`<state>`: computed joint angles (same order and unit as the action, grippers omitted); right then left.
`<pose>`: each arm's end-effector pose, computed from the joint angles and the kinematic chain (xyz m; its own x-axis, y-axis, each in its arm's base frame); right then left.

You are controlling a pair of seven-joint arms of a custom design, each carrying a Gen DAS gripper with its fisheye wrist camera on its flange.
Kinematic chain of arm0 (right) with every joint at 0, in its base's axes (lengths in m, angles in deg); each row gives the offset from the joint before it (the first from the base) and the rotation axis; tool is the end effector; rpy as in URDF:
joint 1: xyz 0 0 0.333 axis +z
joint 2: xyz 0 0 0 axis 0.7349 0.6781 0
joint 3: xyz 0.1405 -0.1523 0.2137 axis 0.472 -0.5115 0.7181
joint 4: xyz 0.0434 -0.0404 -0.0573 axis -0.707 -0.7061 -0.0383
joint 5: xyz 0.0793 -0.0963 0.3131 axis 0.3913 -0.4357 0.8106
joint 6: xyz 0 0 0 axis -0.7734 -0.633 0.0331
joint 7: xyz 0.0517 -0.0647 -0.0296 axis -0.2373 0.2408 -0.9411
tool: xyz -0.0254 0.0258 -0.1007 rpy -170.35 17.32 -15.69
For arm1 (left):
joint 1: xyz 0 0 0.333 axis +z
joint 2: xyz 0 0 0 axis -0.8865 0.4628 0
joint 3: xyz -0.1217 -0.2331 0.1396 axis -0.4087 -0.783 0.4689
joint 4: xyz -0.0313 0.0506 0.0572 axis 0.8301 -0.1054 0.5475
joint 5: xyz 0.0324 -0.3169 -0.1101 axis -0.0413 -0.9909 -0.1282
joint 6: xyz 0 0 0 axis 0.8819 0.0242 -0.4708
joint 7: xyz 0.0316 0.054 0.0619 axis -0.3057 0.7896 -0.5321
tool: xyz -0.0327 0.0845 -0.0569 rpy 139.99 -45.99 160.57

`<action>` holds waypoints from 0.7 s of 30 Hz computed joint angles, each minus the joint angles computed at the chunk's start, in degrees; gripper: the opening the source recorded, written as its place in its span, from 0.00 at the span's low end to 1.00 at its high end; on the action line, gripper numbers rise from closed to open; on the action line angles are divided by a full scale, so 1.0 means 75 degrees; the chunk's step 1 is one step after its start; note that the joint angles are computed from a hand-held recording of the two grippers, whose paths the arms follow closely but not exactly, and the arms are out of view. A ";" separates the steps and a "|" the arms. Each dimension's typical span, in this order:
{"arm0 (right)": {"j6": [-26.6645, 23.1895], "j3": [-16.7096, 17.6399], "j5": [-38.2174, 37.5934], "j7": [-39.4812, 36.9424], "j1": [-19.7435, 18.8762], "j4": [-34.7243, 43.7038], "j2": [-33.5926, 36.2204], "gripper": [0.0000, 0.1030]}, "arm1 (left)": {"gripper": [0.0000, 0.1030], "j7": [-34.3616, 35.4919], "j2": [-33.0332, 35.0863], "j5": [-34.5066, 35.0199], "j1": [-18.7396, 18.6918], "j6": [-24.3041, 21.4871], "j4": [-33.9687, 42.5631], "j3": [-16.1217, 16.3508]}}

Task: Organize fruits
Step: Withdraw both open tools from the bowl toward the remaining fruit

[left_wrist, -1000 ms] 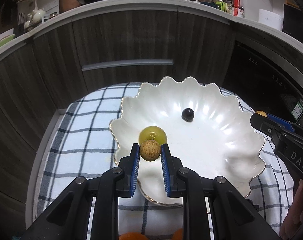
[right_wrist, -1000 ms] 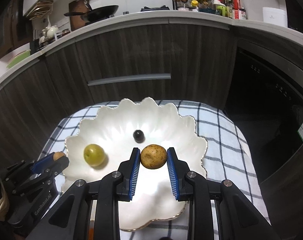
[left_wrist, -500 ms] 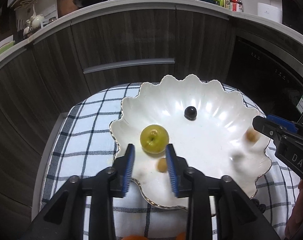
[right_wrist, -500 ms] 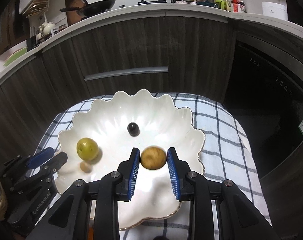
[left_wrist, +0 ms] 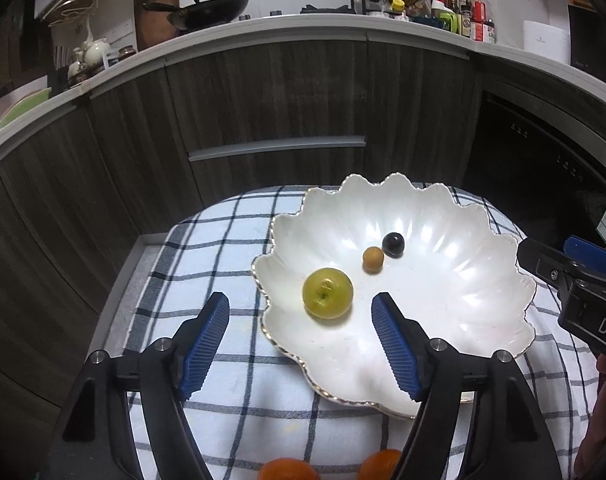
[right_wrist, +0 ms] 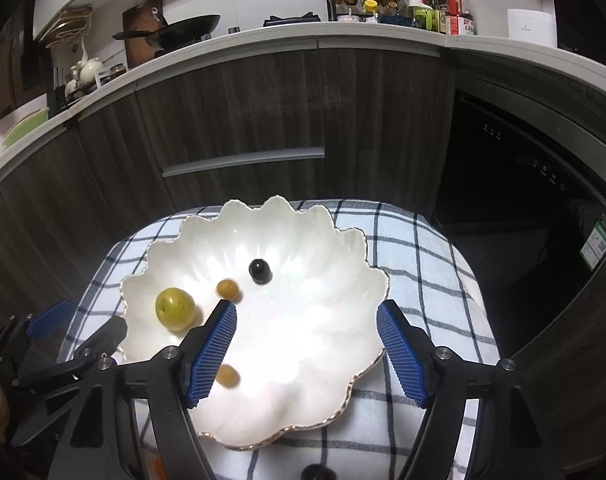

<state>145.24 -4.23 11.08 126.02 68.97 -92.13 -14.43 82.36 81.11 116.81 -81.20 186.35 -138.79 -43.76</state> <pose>0.6460 0.2424 0.4893 0.3021 -0.9496 -0.0839 -0.6601 -0.1449 -0.7370 0.5791 -0.2531 0.4669 0.2597 -0.9640 -0.0571 -0.6598 -0.1340 -0.7394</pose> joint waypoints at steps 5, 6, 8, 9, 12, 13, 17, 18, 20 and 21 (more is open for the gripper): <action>0.0284 -0.0112 -0.0140 0.0095 0.0120 -0.0507 -0.0395 0.71 | 0.77 -0.0223 -0.0367 0.0144 -0.0037 -0.0142 -0.0313 -0.0048; 0.0324 -0.0131 -0.0176 0.0120 0.0138 -0.0607 -0.0472 0.71 | 0.77 -0.0248 -0.0423 0.0172 -0.0025 -0.0152 -0.0366 -0.0073; 0.0401 -0.0167 -0.0251 0.0182 0.0172 -0.0811 -0.0629 0.71 | 0.77 -0.0308 -0.0550 0.0227 -0.0013 -0.0214 -0.0475 -0.0127; 0.0435 -0.0154 -0.0261 0.0186 0.0161 -0.0903 -0.0702 0.71 | 0.77 -0.0338 -0.0622 0.0238 -0.0006 -0.0249 -0.0534 -0.0159; 0.0525 -0.0157 -0.0337 0.0240 0.0171 -0.1148 -0.0897 0.71 | 0.77 -0.0427 -0.0758 0.0269 0.0032 -0.0296 -0.0641 -0.0240; 0.0561 -0.0144 -0.0348 0.0240 0.0162 -0.1222 -0.0956 0.71 | 0.77 -0.0463 -0.0814 0.0285 0.0043 -0.0310 -0.0692 -0.0263; 0.0674 -0.0126 -0.0409 0.0267 0.0153 -0.1452 -0.1160 0.71 | 0.77 -0.0584 -0.0992 0.0343 0.0079 -0.0362 -0.0847 -0.0357; 0.0697 -0.0125 -0.0423 0.0284 0.0156 -0.1506 -0.1213 0.71 | 0.77 -0.0610 -0.1037 0.0359 0.0086 -0.0376 -0.0892 -0.0380; 0.0755 -0.0134 -0.0464 0.0332 0.0167 -0.1615 -0.1306 0.71 | 0.77 -0.0663 -0.1110 0.0393 0.0098 -0.0404 -0.0961 -0.0424; 0.0787 -0.0140 -0.0490 0.0356 0.0175 -0.1675 -0.1355 0.71 | 0.77 -0.0697 -0.1157 0.0412 0.0104 -0.0416 -0.1006 -0.0443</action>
